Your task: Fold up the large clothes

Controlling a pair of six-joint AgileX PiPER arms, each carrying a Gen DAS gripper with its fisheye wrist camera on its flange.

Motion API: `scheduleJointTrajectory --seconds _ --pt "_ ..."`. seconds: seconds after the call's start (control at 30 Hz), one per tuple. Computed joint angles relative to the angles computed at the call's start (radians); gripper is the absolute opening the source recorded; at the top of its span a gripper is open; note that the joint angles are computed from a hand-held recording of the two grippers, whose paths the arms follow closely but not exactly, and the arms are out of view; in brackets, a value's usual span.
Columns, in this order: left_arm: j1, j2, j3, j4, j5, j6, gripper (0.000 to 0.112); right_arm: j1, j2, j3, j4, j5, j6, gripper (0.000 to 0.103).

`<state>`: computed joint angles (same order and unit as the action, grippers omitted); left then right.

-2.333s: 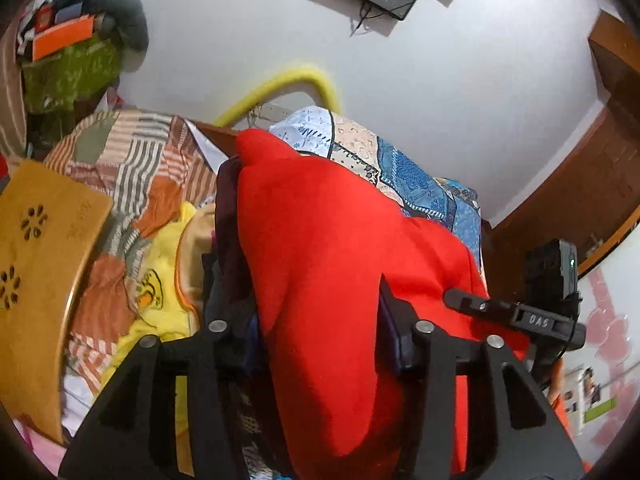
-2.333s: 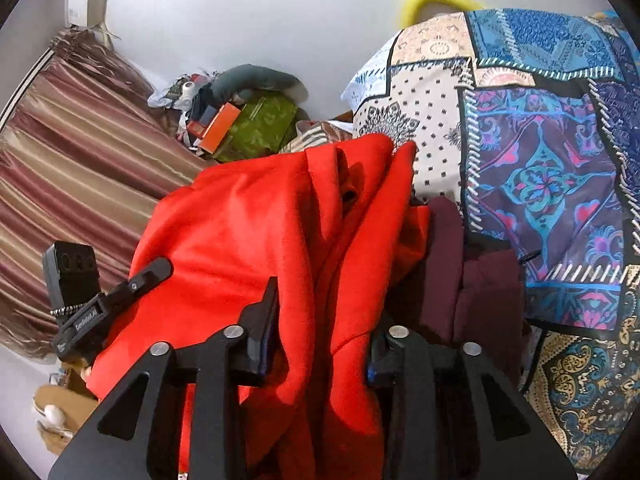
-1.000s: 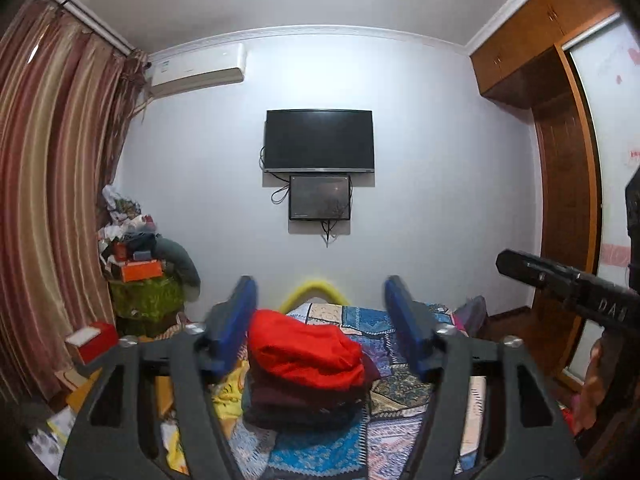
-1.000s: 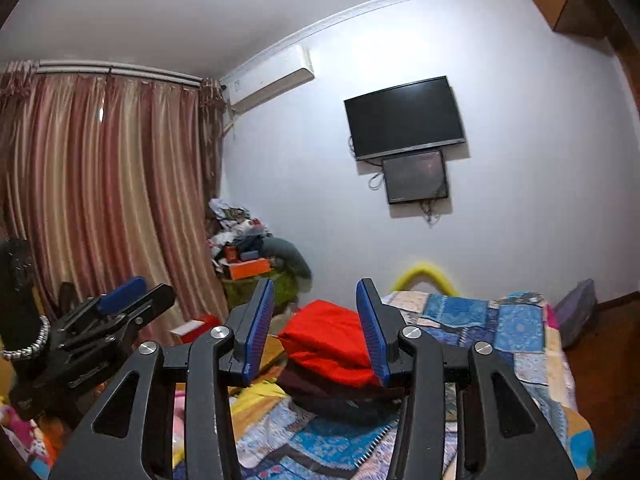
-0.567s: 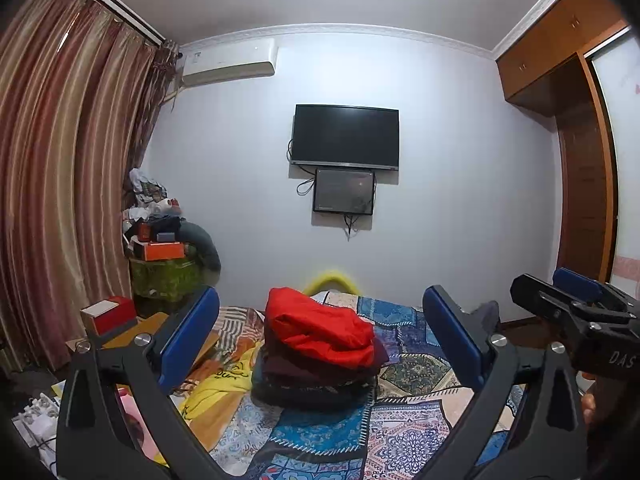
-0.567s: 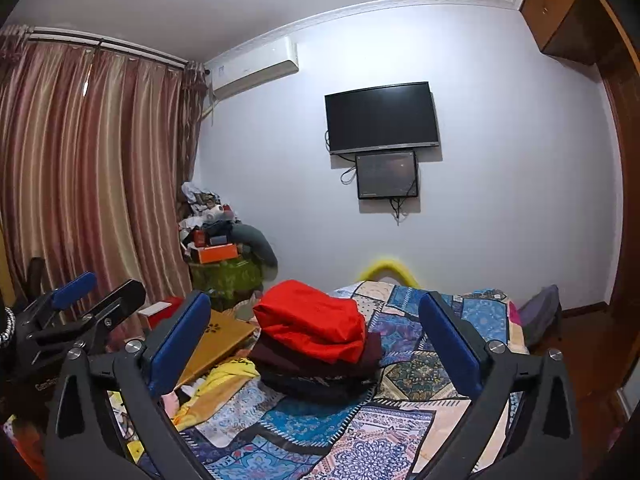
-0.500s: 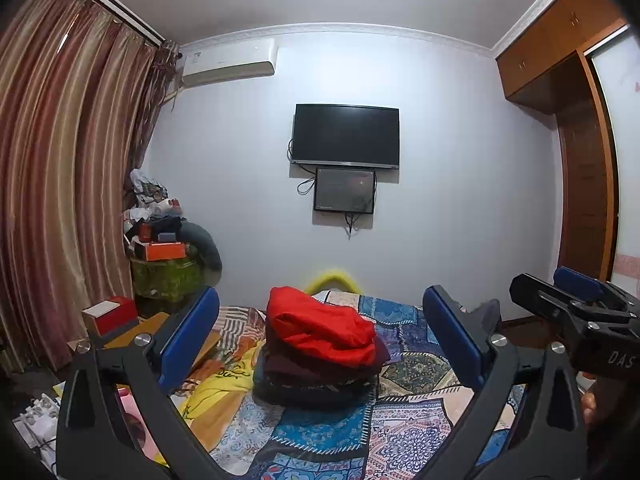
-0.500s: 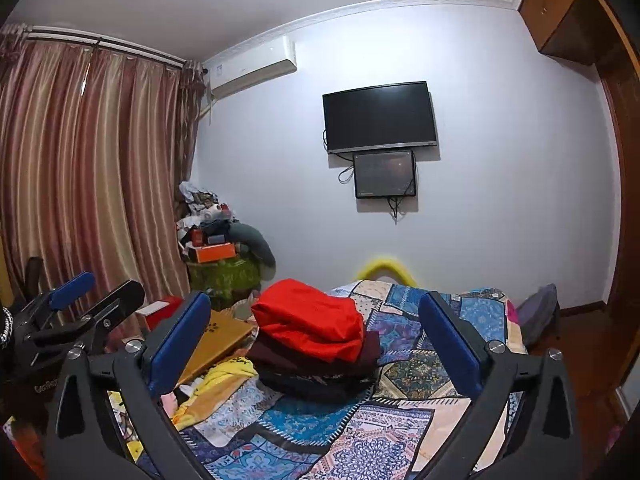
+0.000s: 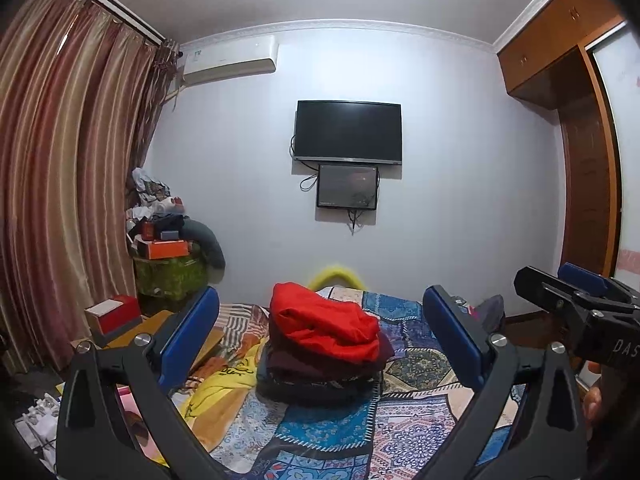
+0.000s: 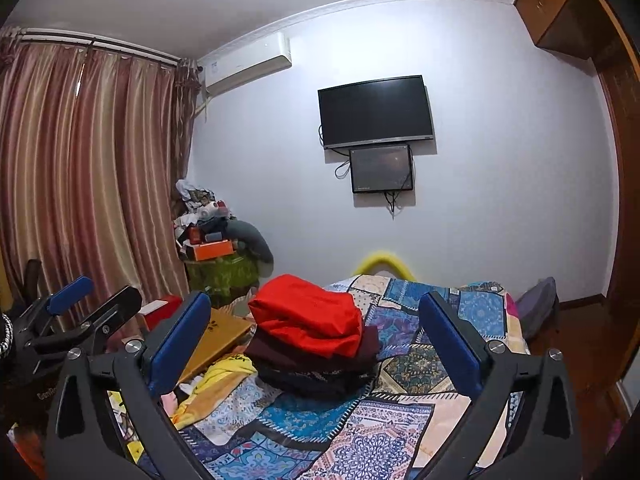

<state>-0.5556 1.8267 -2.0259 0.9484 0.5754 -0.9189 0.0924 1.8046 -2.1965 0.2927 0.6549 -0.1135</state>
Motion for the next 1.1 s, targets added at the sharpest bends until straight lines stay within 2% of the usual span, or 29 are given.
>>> scheduleJointTrajectory --seconds 0.63,1.1 --pt "-0.012 0.031 -0.024 -0.012 0.025 0.02 0.102 -0.002 0.015 -0.052 -0.038 0.08 0.029 0.103" --pt "0.0 0.05 -0.059 -0.108 0.025 0.076 0.103 0.0 0.019 -0.072 -0.062 0.099 0.043 0.103"
